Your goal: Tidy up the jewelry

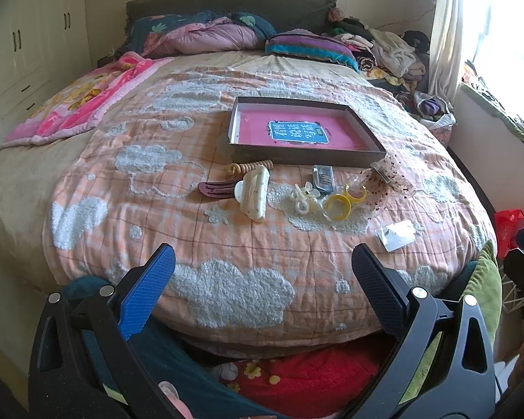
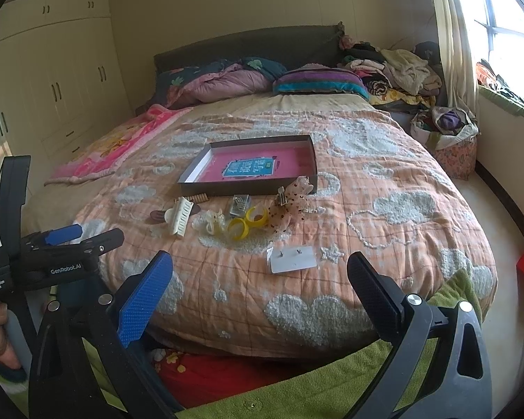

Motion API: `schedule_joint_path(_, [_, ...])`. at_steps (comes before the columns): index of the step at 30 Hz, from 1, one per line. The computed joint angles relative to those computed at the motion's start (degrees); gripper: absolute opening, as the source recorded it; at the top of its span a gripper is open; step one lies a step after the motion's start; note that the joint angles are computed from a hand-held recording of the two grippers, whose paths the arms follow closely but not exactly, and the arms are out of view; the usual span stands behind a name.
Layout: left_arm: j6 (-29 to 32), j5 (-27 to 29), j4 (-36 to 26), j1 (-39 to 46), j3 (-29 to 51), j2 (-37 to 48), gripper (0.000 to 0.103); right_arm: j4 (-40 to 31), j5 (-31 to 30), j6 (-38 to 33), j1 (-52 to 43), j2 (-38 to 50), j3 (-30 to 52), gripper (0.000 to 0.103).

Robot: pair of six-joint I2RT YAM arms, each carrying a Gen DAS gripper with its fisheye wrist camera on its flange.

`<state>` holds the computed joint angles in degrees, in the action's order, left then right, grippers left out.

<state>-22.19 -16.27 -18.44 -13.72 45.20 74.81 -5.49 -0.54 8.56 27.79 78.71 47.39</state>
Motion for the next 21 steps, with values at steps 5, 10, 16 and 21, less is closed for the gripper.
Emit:
schedule_joint_path(5, [0.27,-0.23,0.39,0.15,-0.35,-0.22,0.095,0.02,-0.1,-0.05,-0.09,-0.05,0.06,0.099])
schedule_joint_path(10, [0.84,-0.33,0.22,0.53,-0.21,-0.5,0.095,-0.07,-0.15,0.02,-0.08,-0.12,0.16,0.099])
schedule_joint_path(16, [1.19,-0.16,0.05,0.78,-0.12,-0.71,0.095,0.11,-0.09,0.16,0.09,0.0,0.16,0.099])
schedule_joint_path(21, [0.98,-0.27,0.0,0.68,-0.07,-0.64,0.095,-0.01,-0.06,0.3,0.19,0.06,0.34,0.099])
